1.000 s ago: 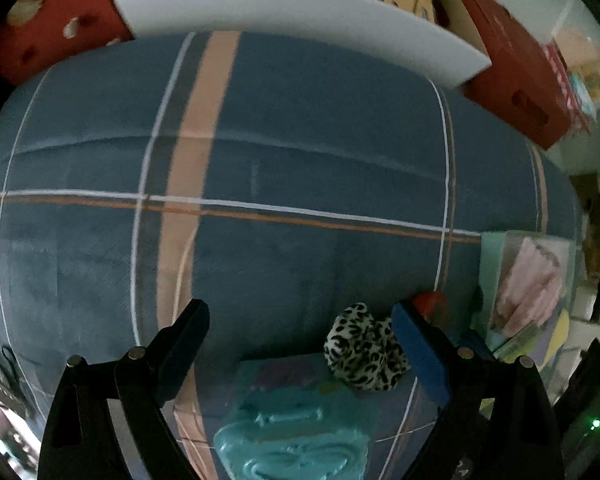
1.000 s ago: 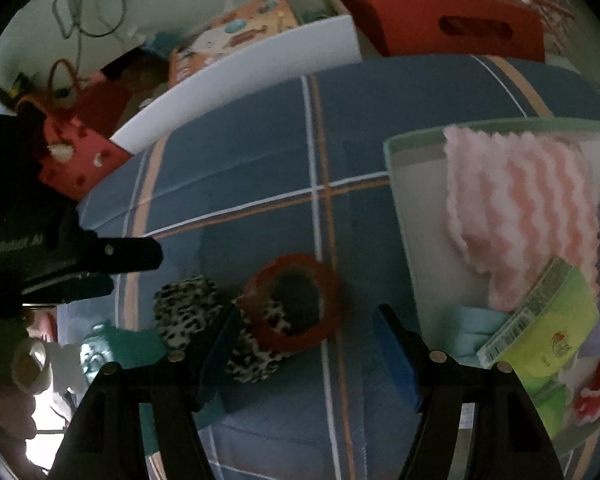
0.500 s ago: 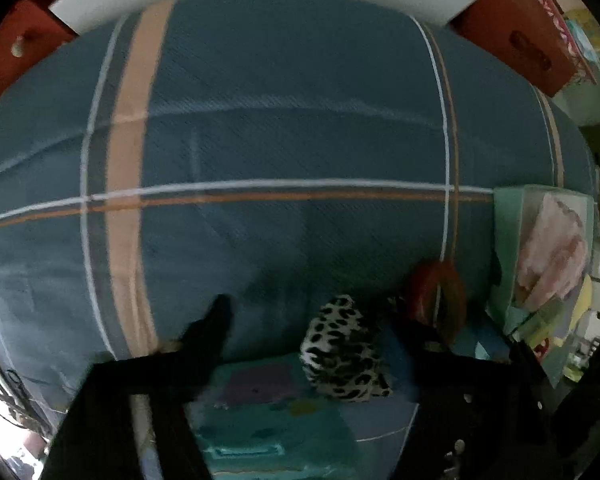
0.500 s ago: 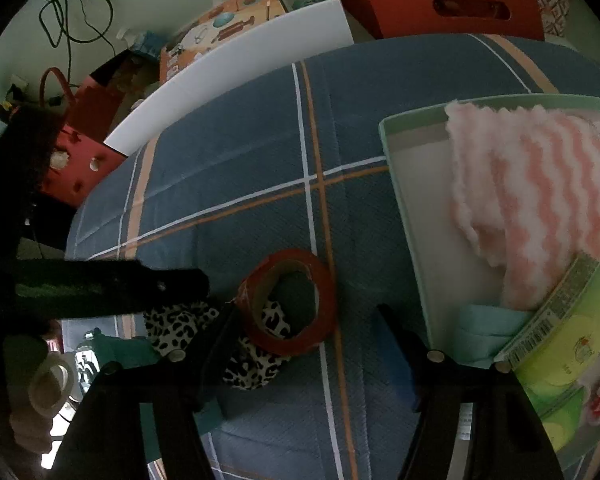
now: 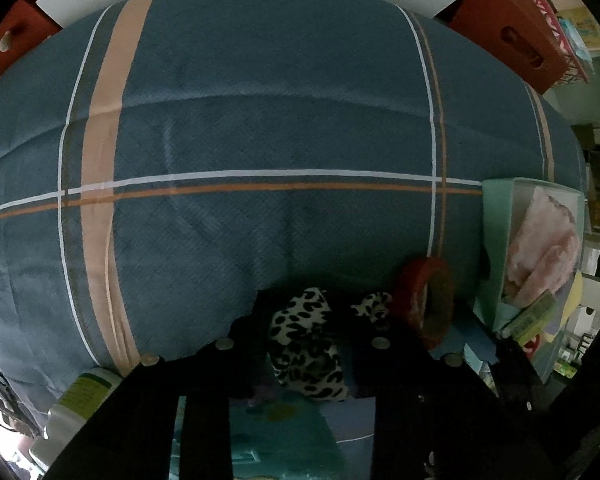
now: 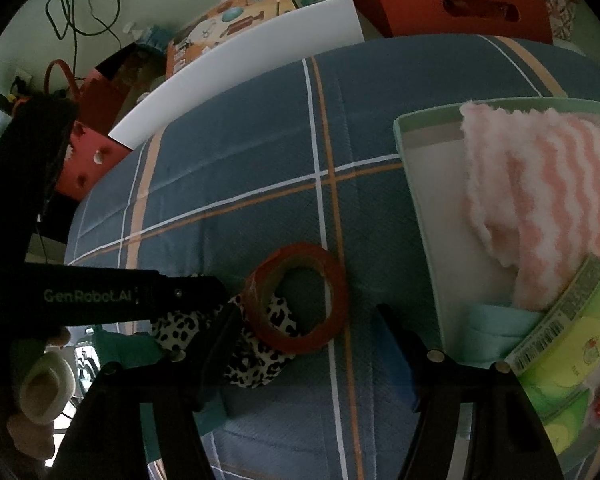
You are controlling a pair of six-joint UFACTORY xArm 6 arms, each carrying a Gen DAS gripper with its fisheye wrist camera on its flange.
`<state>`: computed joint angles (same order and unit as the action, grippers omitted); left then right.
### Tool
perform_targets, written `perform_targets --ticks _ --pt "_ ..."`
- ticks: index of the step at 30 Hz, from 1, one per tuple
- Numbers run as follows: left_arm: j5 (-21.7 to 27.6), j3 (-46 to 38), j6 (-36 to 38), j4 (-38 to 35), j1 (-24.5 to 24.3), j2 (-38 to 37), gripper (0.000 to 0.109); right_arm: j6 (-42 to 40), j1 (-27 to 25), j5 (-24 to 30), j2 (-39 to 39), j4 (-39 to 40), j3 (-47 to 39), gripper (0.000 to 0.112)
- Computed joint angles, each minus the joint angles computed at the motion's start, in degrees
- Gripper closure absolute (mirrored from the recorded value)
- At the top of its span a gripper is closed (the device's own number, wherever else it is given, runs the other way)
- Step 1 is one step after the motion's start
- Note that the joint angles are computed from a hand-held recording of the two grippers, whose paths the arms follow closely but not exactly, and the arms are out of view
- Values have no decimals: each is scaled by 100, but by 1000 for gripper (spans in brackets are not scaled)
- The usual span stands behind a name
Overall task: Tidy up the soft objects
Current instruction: 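Grasp the leopard scrunchie with the left gripper while the right grasps the red tape roll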
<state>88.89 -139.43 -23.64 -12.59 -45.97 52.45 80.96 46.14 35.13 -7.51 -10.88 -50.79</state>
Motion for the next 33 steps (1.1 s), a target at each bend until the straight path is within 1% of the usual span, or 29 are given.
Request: perform_targets --ticks 1,2,3,5,6,9,11,12,17,19,20,25,26,29,33 --pt "-14 0 -9 -8 -8 -3 81 20 4 5 9 -23 -9 50" --pt "-27 -6 -14 -20 -13 0 83 18 5 -88 -2 -12 30 52" --pt "-58 40 -13 -35 -14 -31 83 2 4 -153 -19 6 65 58" --pt "-243 420 32 -44 5 -263 87 13 14 -139 -26 -34 64 58" --pt "-358 799 112 -44 44 -505 88 20 15 -132 -32 -45 63 58" --pt "-617 1210 116 -29 27 -758 90 105 22 -104 -89 -103 87 58" --pt "-655 1296 80 -24 53 -875 92 227 34 -18 -169 -217 105 58" --pt "-798 1551 77 -34 68 -1030 92 274 36 -12 -219 -258 131 59" --pt "-1238 2202 -87 -131 111 -1489 93 456 68 121 -466 -445 209 59" --pt "-1455 2503 -152 -166 142 -1703 93 507 96 177 -560 -519 222 59" --pt "-1666 2818 -97 -169 173 -1868 93 564 127 240 -619 -601 211 59" --pt "-2274 3574 -226 -203 209 -2454 94 728 281 517 -829 -881 152 59" --pt "-2312 3613 -239 -221 215 -2539 94 746 312 571 -813 -912 103 59" --pt "-2647 4011 -263 -278 206 -2901 94 808 428 744 -826 -987 26 59" --pt "-3198 4667 -419 -247 158 -3462 94 914 570 942 -924 -1110 -4 59"
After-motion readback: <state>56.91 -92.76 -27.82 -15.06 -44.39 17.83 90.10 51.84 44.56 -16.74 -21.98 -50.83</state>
